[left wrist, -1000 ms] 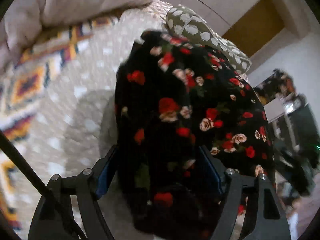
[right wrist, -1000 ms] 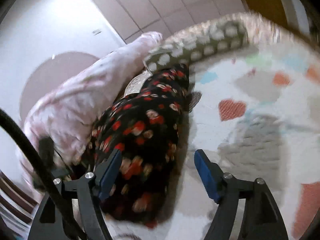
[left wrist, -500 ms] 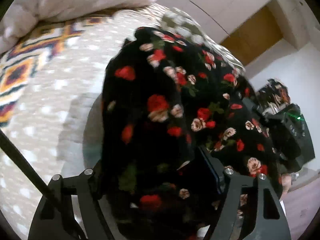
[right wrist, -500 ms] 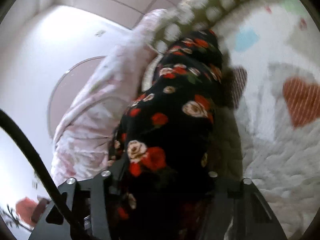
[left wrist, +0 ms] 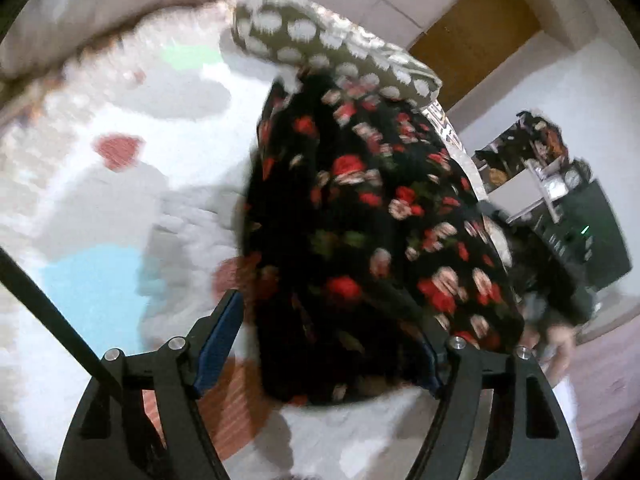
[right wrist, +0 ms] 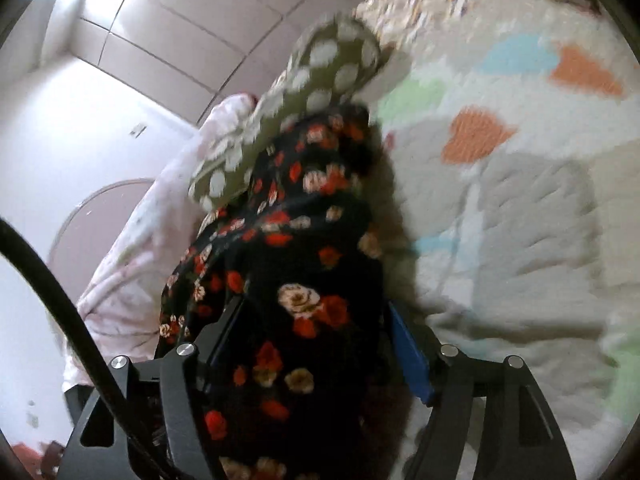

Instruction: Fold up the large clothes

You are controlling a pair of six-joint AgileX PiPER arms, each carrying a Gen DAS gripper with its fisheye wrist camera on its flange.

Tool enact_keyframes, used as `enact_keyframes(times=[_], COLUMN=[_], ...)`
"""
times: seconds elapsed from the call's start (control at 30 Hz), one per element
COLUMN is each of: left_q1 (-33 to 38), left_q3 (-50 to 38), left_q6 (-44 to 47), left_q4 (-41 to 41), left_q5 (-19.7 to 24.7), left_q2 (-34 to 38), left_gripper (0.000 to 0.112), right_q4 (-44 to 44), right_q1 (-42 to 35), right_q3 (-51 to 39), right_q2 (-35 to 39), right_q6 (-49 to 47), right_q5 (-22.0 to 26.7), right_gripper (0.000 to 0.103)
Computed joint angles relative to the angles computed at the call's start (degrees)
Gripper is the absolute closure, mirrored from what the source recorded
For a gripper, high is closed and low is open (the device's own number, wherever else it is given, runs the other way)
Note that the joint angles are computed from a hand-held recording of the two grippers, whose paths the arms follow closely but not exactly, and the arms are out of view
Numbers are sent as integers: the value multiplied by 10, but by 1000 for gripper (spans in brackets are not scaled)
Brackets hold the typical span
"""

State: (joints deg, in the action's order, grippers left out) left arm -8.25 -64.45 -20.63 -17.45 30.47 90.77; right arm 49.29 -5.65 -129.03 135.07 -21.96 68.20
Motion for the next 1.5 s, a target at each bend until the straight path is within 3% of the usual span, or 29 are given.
enact_keyframes(times=[0.07,0.1,0.2,0.23,0.3,0.33,0.5,0.57,0.63,0.8,0.9,1.1,1.2,1.4,1.5], left_q1=[-22,-36,-77,-86,-112,-129,-171,-172,-165,-198,-227,-231,-233,-241,-247], left_q3=[25,35,69,82,121,144,238,272,295,316,318,314,310,289,274], left_q6=[-83,-132,-252,-274,-325,-359,-463,-486,-505,-599,-645,-642,-636,-622,-613], left_q4=[115,172,302,324,365,392,454,460,478,567,615,615,613,602,595], left_q5=[18,25,51,58,65,69,62,49,21,12,26,28,32,56,75], left_q2=[-53,-72,-112,-122,-149,-163,-201,-200,-195,-195,-182,-177,-173,-149,-133], left_gripper=[36,36,35,35,35,35,35,35,35,26,22,19,18,15,13], right_q4=[-35,-40,-28,-22,-21,-38,-168,-211,-270,-232,-251,-315,-313,-183,-205], right_q1=[7,10,20,26,38,53,105,114,132,176,235,301,306,234,199], right_q3=[74,115,167,195,240,288,466,495,489,454,382,229,264,467,523], right_q2=[-86,-127,-192,-214,-241,-264,-307,-331,-353,-383,-327,-161,-182,-351,-378], right_q6=[-53,-78,-125,-147,-182,-206,-241,-220,-144,-136,-91,35,29,-136,-151], right_q5=[-50,-67,-43,-38,-37,-59,-264,-306,-302,-259,-236,-167,-203,-279,-297], right_gripper=[34,48,78,81,81,81,84,81,79,79,79,78,77,76,63])
